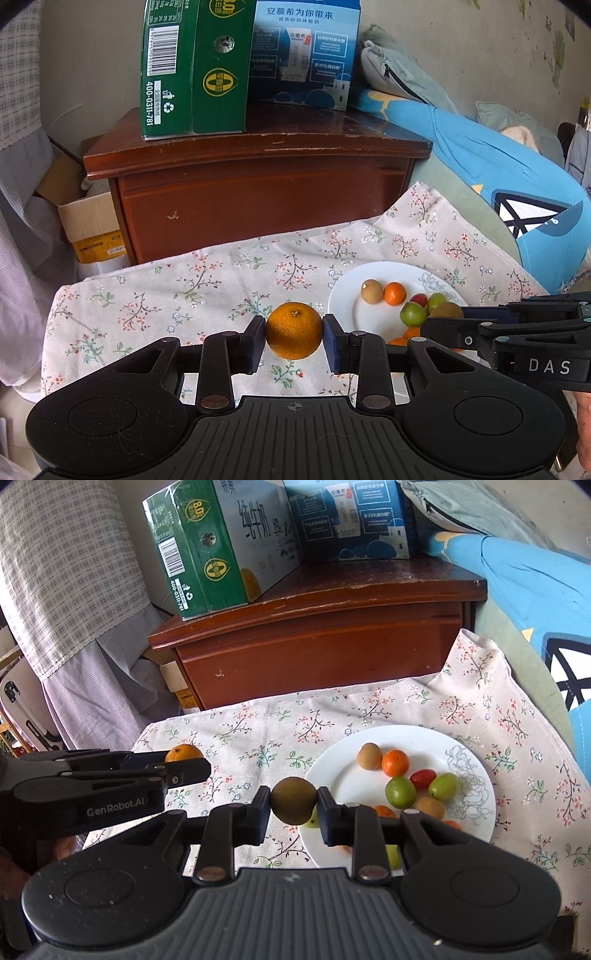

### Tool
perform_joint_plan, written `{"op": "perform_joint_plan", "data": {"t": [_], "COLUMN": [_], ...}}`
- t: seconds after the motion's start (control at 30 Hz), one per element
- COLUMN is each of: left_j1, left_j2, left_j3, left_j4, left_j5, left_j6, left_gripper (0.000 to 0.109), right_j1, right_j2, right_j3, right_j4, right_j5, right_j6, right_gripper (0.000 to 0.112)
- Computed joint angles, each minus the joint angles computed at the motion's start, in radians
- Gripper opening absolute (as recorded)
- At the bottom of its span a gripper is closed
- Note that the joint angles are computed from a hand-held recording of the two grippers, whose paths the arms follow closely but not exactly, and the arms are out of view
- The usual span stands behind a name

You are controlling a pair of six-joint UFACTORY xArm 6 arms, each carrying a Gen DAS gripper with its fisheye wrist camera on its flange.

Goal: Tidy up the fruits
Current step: 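Carry the orange and kiwi over the plate and open both tools to release them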

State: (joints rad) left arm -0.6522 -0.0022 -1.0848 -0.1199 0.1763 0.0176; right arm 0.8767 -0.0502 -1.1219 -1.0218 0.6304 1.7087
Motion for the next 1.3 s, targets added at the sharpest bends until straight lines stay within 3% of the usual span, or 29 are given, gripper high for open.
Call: {"op": "perform_joint_plan", "data": {"t": [0.7, 1.0, 1.3], "left_j1": [-0.060, -0.084, -0.091], "left_j2": [0.105, 0.189, 0.272], "left_j3": [-0.130, -0.195, -0.247], "left_j4": [-0.322, -0.425, -0.417], "left_j5": [0.014, 0.021, 0.038], "left_j6": [0.214, 0.271, 0.226], "left_gripper": [0.031, 0.031, 0.031], "right_j1": [-0.059, -0.110, -0.148], "right_j2": [-0.159, -0.123, -0.041], "right_j3": [0.117, 0.146, 0.122], "right_j4": [-0.108, -0.086, -0.108], "right_j5": [0.095, -0.001, -0.079], "right_j6": [0.223, 0.301, 0.349], "right_gripper": [0.027, 0.027, 0.027]}}
